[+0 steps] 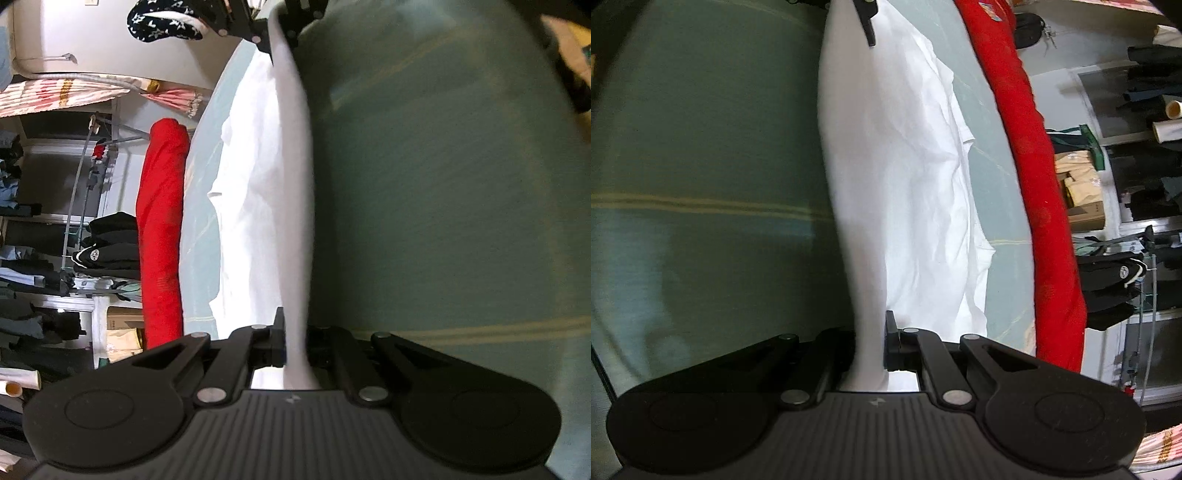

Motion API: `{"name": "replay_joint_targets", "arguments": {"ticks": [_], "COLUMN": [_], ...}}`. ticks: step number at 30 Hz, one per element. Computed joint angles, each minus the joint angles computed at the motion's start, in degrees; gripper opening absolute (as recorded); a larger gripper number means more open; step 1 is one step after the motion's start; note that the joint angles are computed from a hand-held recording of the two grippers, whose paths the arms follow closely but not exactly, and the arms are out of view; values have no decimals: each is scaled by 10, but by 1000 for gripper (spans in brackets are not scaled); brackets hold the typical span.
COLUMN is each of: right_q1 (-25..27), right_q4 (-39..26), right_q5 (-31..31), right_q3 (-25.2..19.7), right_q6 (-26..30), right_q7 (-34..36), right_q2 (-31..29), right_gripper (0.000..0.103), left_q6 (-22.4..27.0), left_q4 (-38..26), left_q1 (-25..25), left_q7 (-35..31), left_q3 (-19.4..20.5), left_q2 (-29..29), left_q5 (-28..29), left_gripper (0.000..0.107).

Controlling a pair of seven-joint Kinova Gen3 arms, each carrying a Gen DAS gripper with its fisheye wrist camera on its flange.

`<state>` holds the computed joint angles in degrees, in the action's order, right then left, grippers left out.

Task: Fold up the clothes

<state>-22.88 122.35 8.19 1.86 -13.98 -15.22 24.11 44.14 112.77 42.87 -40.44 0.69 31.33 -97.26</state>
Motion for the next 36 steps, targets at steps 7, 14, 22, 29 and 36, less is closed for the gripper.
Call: {"name": "replay_joint_targets", "arguments": {"ticks": [7,14,22,29,36], "right_q1": [119,164,57,222,400], "right_q4": [34,59,34,-23,-78], "right_q5": [-131,-244,-249,-410,-573], "right_q3": [-140,-202,-67,-153,-288], "right_q6": [43,19,130,293,391], "right_q7": [139,231,193,291,302], "right_q2": [-49,-42,-73,-112,-78], "right_gripper": [6,7,29,71,90], "left_q6": [49,66,-5,-70,-218], "left_q4": [34,39,29,49,37], "left_q1": [2,6,23,-162,-142], "left_q7": [16,60,-7,-19,104], "left_q3": [67,84,41,145,-1], "left_q2": [-22,-15,-72,-188,-197], "left_q5": [31,47,166,329,329], "left_gripper": [0,0,11,12,33]}}
